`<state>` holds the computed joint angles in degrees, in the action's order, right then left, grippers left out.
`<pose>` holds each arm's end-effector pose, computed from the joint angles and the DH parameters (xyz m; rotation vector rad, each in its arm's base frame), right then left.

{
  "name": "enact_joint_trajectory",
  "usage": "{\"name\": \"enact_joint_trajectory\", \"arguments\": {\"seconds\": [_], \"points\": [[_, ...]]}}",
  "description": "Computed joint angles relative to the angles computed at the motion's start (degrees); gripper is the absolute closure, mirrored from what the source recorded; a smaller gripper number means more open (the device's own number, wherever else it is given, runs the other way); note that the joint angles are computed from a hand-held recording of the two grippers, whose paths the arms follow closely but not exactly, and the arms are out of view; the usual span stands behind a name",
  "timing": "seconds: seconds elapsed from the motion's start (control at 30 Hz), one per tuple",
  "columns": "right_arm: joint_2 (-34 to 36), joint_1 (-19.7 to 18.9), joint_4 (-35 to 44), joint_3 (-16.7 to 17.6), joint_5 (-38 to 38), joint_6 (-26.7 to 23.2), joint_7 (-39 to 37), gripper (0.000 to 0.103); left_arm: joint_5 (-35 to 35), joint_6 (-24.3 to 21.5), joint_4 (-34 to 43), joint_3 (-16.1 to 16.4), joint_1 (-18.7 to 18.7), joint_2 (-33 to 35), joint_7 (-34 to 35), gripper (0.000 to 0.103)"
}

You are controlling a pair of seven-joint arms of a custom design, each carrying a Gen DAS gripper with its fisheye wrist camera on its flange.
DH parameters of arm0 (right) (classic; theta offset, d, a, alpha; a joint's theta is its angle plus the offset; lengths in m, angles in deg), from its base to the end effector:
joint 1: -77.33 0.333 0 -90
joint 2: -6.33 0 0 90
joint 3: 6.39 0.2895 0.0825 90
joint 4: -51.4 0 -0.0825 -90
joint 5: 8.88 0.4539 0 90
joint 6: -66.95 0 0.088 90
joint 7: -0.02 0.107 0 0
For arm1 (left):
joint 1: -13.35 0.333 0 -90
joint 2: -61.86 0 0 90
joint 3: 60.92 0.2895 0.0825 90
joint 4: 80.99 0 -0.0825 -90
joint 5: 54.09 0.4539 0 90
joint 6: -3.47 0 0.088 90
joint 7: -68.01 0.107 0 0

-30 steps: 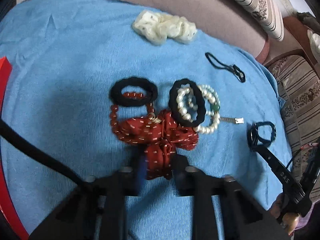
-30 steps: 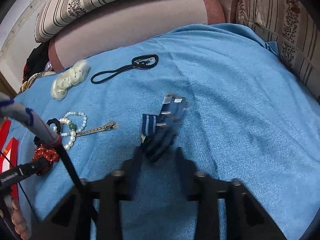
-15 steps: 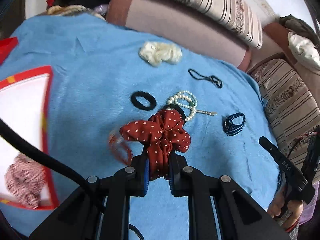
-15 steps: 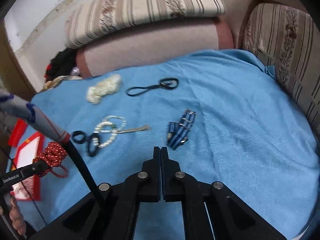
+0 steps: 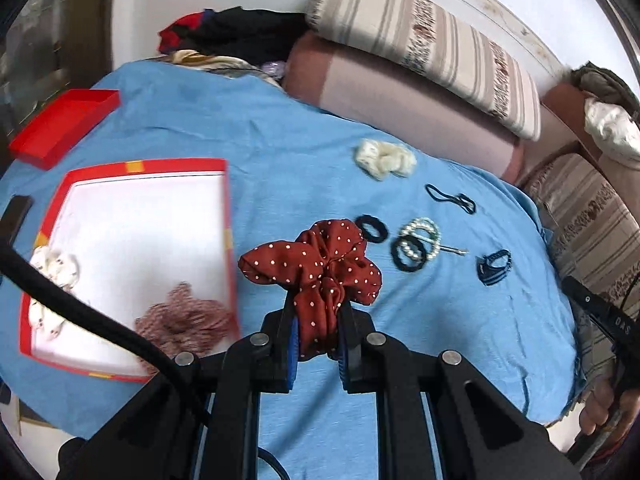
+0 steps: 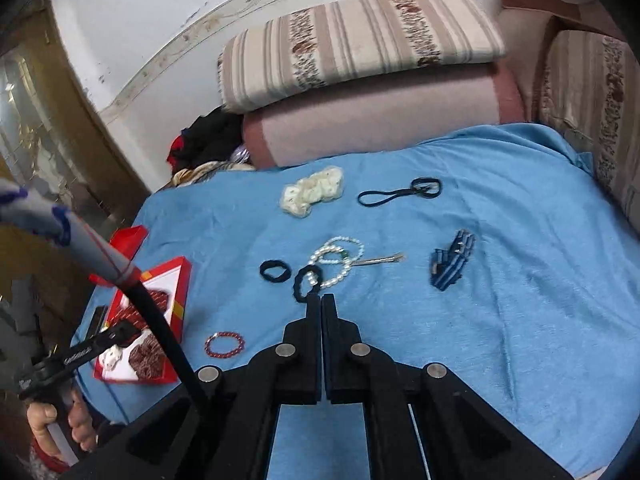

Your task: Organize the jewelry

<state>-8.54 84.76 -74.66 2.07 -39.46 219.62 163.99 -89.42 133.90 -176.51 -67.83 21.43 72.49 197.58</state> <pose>0.5665 0.1809 0.5189 -1.0977 2.1247 -0.5585 0.7187 0.0057 0.4995 -1.6172 2.3280 -1.0116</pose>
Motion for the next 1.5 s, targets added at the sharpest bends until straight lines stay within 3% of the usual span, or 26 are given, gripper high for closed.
{"name": "enact_joint_trajectory", "arguments": {"seconds": [0.03,0.1,0.33,0.57,0.63,0.67,0.7,0.73,0.77,1.13,1.17,1.23,1.27,1.43,1.5], "points": [[-0.18,-0.33,-0.34,-0.05,0.16,-1.08,1.04,0.088,-0.03,0.4,-0.21,0.13,0.13,-0.03,0.09,0.089],[-0.29,-1.25,-1.67,-0.62,0.83,-3.35,3.59,0.041,-0.19,0.9,-0.82,0.11,0.22,-0.18,0.74,0.088],[4.11,-2.18,-1.83,-3.84,3.73,-6.32,0.96,0.039,1.26,-1.92,-0.03,-1.01,-0.94,3.21,2.44,0.086],[14.41,-1.18,7.55,-6.39,2.05,-8.95,-4.1,0.039,4.3,-2.8,1.82,-2.37,-2.35,6.68,0.29,0.086],[16.22,-0.73,9.01,-7.48,3.15,-9.17,-5.83,0.048,5.07,-2.49,1.86,-2.59,-2.6,6.94,-0.22,0.086],[17.08,-0.62,9.68,-7.96,4.45,-9.24,-7.34,0.072,5.27,-2.48,1.98,-2.69,-2.63,7.09,-0.37,0.086],[17.68,-0.51,10.35,-8.29,6.29,-9.97,-9.24,0.088,5.33,-2.54,1.96,-2.75,-2.53,7.1,-0.29,0.086],[17.51,-0.28,10.28,-8.62,6.27,-10.26,-9.31,0.09,5.48,-2.5,1.83,-2.79,-2.52,7.0,-0.36,0.086],[16.91,-0.04,9.9,-8.82,5.68,-10.43,-9.21,0.099,5.47,-2.52,1.71,-2.82,-2.44,6.88,-0.32,0.086],[10.69,1.28,9.92,-6.19,-3.04,-12.31,-7.85,0.102,1.28,-2.65,0.73,-1.79,-0.37,3.75,0.98,0.086],[10.68,1.15,9.88,-6.2,-3.09,-12.52,-6.98,0.097,1.07,-2.21,0.5,-1.49,-0.12,3.4,0.87,0.086],[11.36,1.05,10.17,-6.47,-0.62,-13.86,-7.05,0.056,1.15,-1.43,0.11,-1.11,0.09,2.93,0.83,0.086],[11.71,0.87,10.0,-6.58,-0.86,-14.22,-5.82,0.029,0.98,-1.3,-0.03,-1.0,0.24,2.76,1.0,0.086],[15.73,0.85,12.0,-7.49,-0.1,-14.96,-5.69,0.027,1.67,-1.68,0.75,-0.73,0.29,3.72,0.12,0.086],[18.43,0.9,14.05,-8.17,0.86,-15.39,-6.83,0.035,2.23,-1.95,1.46,-0.83,0.2,4.57,-0.77,0.086]]}}
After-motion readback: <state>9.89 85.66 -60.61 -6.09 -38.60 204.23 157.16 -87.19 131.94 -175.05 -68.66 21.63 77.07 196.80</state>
